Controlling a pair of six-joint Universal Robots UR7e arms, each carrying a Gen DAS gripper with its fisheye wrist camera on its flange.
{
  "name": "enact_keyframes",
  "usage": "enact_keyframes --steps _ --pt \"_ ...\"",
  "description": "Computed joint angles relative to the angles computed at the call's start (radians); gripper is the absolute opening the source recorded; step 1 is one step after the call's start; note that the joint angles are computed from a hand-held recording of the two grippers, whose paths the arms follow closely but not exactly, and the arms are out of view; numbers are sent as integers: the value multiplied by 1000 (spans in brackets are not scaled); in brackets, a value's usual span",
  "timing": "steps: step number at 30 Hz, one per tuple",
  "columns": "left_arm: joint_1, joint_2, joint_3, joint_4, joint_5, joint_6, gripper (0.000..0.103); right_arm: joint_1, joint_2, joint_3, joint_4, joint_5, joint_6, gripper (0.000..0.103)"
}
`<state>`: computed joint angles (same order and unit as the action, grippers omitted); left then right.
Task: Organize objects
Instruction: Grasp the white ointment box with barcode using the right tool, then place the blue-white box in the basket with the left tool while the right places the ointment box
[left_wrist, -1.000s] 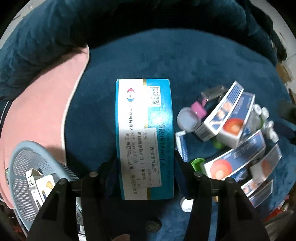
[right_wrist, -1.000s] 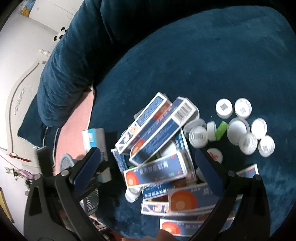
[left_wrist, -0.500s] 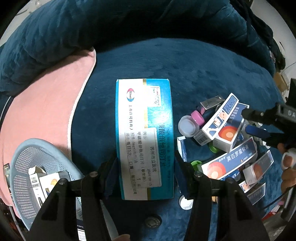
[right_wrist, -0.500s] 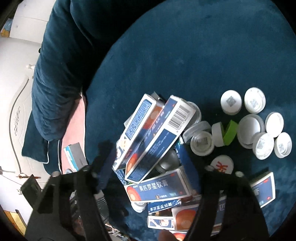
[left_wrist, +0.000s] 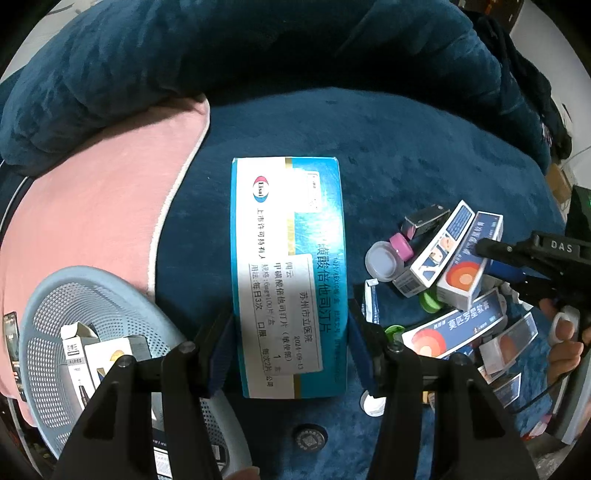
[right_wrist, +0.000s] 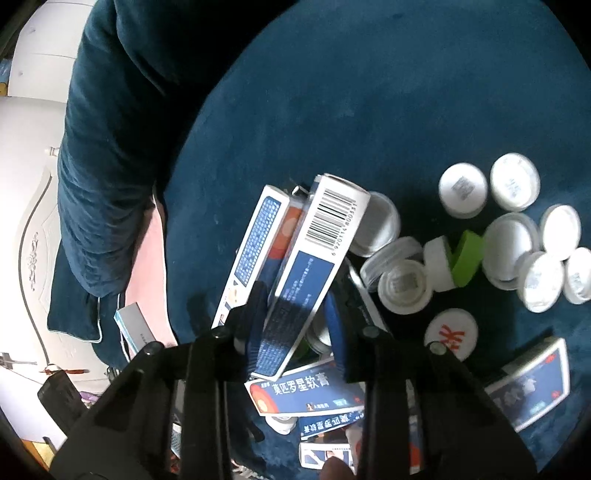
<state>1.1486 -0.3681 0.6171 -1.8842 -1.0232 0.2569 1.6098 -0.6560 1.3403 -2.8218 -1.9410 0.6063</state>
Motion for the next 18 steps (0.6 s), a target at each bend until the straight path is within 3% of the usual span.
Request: enact_keyframes --steps 10,18 --pt "5 -102 86 -67 -48 -42 57 42 -24 32 -53 -3 -29 31" --pt "39 -167 92 -117 -18 -135 57 94 41 -63 4 42 -71 31"
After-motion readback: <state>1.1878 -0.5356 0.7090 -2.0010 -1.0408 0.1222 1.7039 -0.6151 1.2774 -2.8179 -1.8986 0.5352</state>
